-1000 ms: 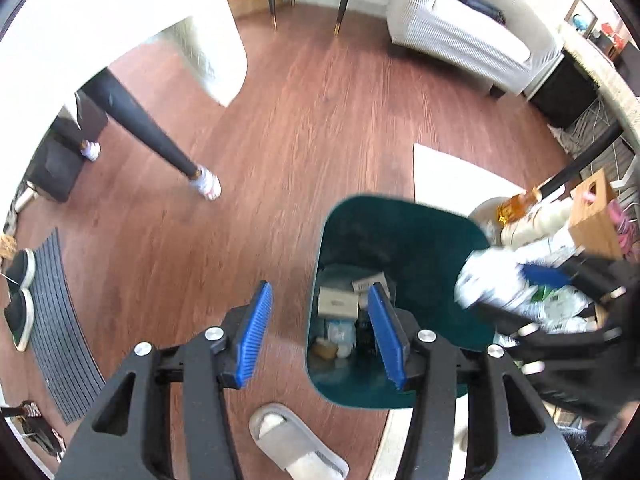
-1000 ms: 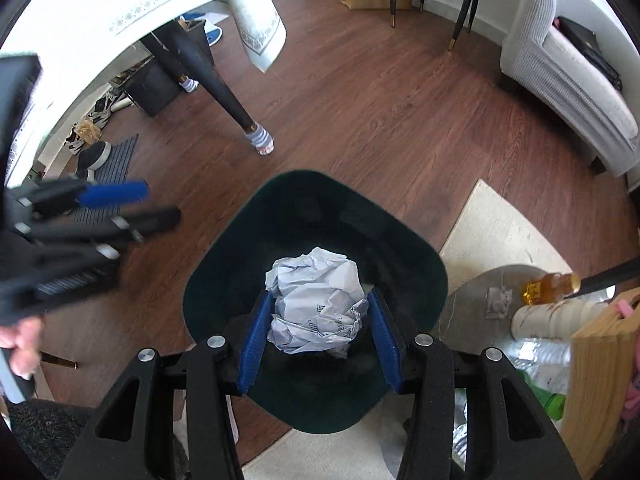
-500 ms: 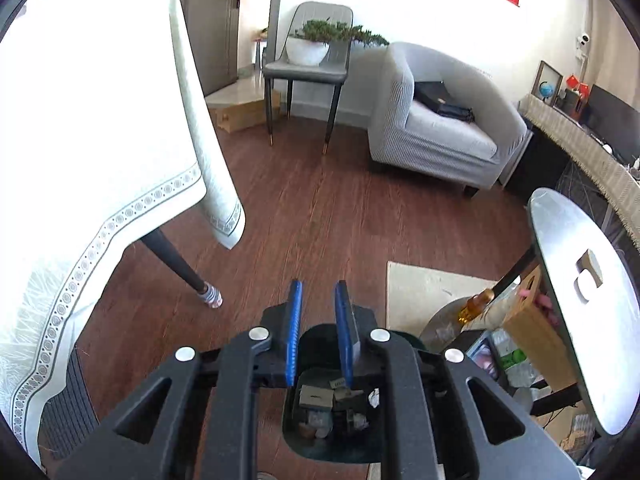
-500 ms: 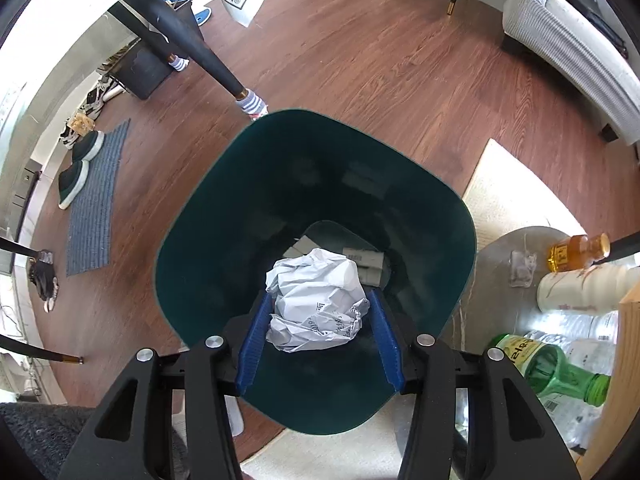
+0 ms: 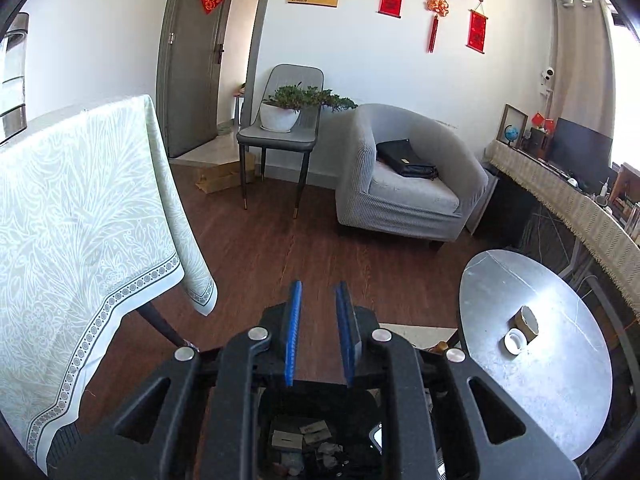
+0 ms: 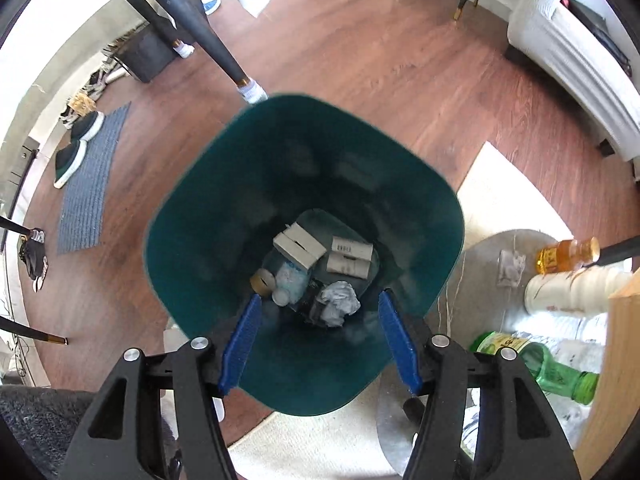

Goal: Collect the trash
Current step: 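Move both tools back to the table toward the tape ring and white lid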

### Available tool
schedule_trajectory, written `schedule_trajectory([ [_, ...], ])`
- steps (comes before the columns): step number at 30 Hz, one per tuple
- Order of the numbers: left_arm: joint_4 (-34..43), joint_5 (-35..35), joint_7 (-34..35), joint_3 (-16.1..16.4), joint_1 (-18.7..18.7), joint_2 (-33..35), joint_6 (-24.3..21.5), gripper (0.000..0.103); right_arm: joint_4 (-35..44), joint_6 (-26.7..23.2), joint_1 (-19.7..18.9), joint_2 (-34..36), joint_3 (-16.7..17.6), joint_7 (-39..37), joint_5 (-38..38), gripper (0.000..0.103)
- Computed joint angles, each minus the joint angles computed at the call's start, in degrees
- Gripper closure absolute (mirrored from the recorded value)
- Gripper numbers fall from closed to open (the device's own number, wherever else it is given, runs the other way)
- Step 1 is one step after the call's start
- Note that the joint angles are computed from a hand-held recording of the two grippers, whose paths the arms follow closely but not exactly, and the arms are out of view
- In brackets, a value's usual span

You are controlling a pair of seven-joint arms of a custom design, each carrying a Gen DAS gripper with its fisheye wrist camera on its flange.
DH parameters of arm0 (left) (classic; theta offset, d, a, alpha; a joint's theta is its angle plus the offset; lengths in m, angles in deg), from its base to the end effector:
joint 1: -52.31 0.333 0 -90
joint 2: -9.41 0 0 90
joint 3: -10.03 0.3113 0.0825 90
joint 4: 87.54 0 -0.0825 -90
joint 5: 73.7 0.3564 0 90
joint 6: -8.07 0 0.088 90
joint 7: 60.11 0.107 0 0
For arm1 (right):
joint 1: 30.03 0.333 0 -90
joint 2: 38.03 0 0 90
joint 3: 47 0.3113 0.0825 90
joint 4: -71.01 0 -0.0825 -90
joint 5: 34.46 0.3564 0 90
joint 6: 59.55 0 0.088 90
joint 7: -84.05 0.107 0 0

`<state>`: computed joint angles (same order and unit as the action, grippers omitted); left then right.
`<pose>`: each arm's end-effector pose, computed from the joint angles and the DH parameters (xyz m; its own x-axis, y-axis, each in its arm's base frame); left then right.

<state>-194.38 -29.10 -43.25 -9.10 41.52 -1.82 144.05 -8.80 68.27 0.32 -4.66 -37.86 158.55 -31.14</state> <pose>0.4482 -0.2706 0.6746 0.2555 -0.9521 0.1682 -0.4900 -0.2775 -0.8264 0.5639 0.4347 0.4060 0.7831 -0.6183 -0.0676 -0.6094 -0.7411 -0.2817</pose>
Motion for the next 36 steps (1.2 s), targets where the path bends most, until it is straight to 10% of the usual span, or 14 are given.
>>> schedule_trajectory([
  [19,2.1,1.3,-1.1,-2.2,0.9,-1.1,-0.1,0.053,-6.5,11.5,-3.3,-12.7,3.1,-10.8,10.6,0.043],
  [36,16.8,6.2,1.0,0.6,-9.4,13.3,-2.4,0.039,-11.8,18.6,-10.8,-20.7,-0.2,-11.8,18.3,0.052],
])
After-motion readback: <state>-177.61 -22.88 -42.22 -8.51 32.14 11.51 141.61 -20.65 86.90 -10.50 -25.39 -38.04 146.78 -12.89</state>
